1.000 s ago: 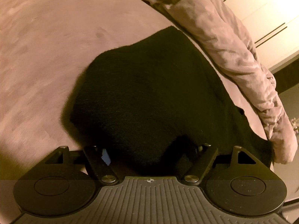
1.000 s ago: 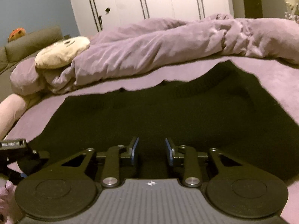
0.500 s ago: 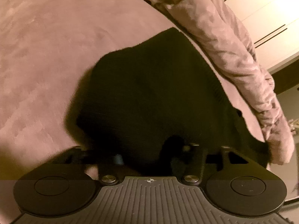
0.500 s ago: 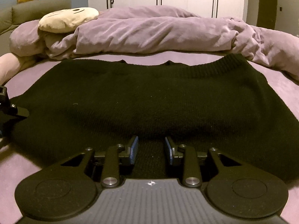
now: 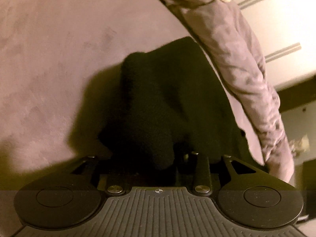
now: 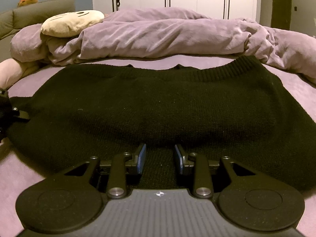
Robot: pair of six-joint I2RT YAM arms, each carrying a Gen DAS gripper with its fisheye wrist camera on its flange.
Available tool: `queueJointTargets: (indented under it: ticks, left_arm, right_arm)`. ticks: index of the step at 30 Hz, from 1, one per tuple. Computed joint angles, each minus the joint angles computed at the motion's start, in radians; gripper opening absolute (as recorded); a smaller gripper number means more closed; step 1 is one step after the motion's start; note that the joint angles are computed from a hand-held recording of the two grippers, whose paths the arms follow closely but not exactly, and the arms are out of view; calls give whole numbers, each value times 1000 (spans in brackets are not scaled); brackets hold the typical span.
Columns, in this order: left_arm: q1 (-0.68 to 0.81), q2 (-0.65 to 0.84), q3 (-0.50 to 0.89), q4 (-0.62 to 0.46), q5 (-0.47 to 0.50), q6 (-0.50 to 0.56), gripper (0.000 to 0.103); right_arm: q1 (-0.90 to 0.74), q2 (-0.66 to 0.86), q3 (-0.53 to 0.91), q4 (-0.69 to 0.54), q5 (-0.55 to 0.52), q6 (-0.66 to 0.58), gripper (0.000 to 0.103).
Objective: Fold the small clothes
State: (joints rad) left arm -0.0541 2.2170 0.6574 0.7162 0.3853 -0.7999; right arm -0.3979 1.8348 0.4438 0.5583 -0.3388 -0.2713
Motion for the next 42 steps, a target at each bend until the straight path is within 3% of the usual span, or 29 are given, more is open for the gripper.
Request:
queueJointTargets:
  ticks: [3,7,14,18,20,21,24,30,35,38,42]
  left_arm:
    - [-18,-53,-22,2,-35,37,17]
    - [-118,-194,-67,-37,-182,159,15]
    - [-184,-299,-121,-64,-280,219,15]
    - [-175,-300,-143,-101,-313,245,28]
    - [-134,-293,-181,-67,-282,231,34]
    - [-117,-287,-195,-56,-269,228,42]
    - [-90,-274,-230,-31,-295,226,50]
    - [-127,-358,-321,6,-424,245,52]
    - [-241,-430,-302,-27,-520,243,78]
    - [-326,-392,-211,-86,-575,272,82]
    - [-385,-271,-14,-179,-631,379,88]
  right_arm:
    - [-5,1,-1,0,-9,-1,31]
    - [-19,-4,20,-46,-33,4,31]
    - [-57,-100,48,-229,-77,15,32]
    - [-172,-199,8,-326,-204,-44,42]
    - [-288,-216,21,-418,-301,-61,60]
    - [-349,-212,30,-452,-338,-62,61]
    - [-539,-157,95,-559,-386,-49,61]
    - [-742,-74,239,-610,-434,70,61]
    - [-690,-3,332,-519,-427,182,61]
    - [-569,60,411,-449,-343,181,62]
    - [-418,176,610,-508,-248,171,69]
